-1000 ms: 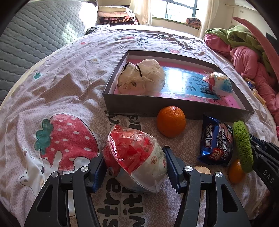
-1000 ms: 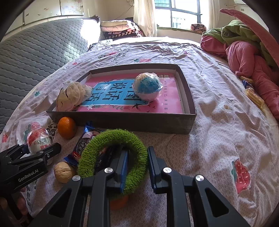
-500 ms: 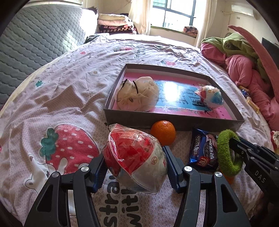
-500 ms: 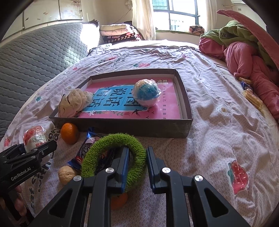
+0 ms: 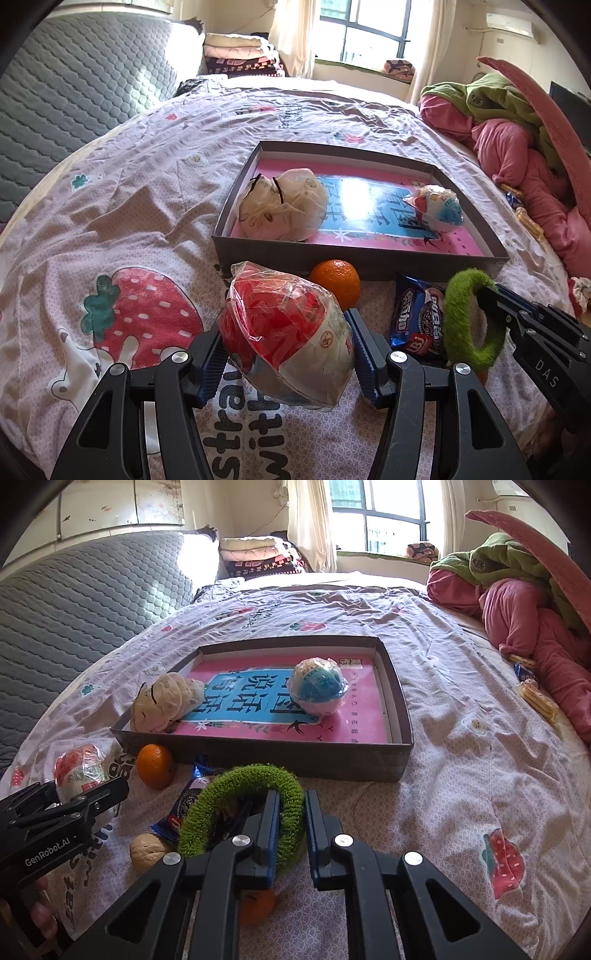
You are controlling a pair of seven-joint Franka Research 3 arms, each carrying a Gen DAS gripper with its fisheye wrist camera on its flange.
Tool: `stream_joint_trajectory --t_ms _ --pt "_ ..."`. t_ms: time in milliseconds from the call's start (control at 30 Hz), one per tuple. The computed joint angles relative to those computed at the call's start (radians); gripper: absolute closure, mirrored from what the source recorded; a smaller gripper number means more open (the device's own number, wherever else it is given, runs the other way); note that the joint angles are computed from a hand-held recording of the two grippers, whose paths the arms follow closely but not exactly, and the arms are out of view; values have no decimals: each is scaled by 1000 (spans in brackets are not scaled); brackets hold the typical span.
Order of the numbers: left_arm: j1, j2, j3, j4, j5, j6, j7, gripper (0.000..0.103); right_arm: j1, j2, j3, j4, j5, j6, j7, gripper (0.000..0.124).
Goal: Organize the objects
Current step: 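Lift and carry the wrapped ball with the left tool while the right tool carries the ring toward the tray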
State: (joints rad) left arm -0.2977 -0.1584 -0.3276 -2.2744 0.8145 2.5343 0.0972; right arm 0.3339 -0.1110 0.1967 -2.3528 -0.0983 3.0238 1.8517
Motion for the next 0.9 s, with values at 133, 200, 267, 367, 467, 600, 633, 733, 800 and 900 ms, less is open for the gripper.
stream_joint_trajectory --t_ms 133,200,267,367,467,600,633,733,800,900 --pt "1 -4 -8 5 32 -10 -21 42 -5 -8 5 -11 1 40 -1 111" --pt "-1 -5 -9 7 41 -17 -24 42 -2 -10 4 -12 14 53 -12 111" --pt "-1 -7 -9 8 50 -16 -33 42 -12 -13 12 -12 9 65 -5 111" --pt "-1 -8 -13 17 70 -29 -43 42 -63 -18 54 -10 -56 80 54 111" --pt "-3 -6 -15 28 85 -35 -49 42 -117 -22 97 -4 -135 98 130 111" --pt "-6 -1 -22 48 127 -48 -61 42 -184 -26 155 9 -226 122 213 111" --pt "-8 1 -24 54 138 -58 -61 42 -197 -28 166 12 -247 125 230 111" --pt "-11 8 -23 73 167 -72 -67 42 -296 -35 250 26 -363 140 338 111" --pt "-13 13 -22 87 184 -82 -70 42 -409 -45 347 43 -478 146 448 111" --pt "-17 20 -17 103 191 -91 -63 42 -575 -67 490 72 -647 160 606 111"
